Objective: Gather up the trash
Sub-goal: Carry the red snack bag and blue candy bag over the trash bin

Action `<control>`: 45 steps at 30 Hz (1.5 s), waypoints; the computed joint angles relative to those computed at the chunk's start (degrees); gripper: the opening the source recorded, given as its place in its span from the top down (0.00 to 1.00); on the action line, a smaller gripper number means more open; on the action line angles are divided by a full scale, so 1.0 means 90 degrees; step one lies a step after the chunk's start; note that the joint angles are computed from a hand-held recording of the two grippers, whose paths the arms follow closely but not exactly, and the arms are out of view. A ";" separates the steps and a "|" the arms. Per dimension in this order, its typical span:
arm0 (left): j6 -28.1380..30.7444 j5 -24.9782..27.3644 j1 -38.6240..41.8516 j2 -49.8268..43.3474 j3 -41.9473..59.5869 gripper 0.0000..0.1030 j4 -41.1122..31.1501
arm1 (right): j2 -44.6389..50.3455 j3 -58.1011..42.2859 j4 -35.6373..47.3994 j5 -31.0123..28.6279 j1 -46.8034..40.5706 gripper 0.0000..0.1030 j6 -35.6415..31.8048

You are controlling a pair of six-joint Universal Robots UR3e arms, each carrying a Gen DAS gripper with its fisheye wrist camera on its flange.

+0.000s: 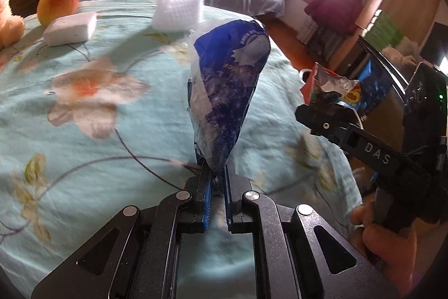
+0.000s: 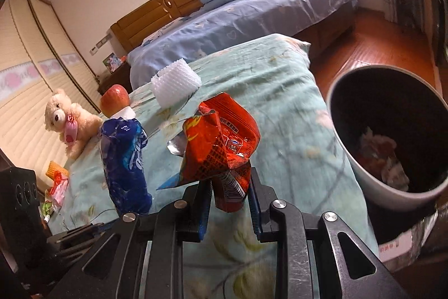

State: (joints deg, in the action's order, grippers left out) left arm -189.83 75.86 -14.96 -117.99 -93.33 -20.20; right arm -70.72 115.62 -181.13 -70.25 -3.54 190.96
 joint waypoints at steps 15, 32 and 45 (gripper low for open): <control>0.0133 0.0015 -0.0660 -0.0356 0.0895 0.94 -0.0659 | -0.1296 0.1313 -0.0096 0.0442 -0.0780 0.76 -0.0251; 0.0321 -0.0109 -0.1075 -0.1381 0.2994 0.94 -0.1803 | -0.1951 0.2020 0.0128 0.0614 -0.1963 0.76 -0.0791; 0.0439 -0.0106 -0.1343 -0.2470 0.5217 0.94 -0.2928 | -0.1927 0.2006 0.0248 0.0649 -0.2490 0.76 -0.1053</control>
State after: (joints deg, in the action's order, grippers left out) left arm -185.88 74.91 -27.05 -140.22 -46.37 -46.55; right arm -88.06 133.67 -178.90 -64.41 -25.95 181.48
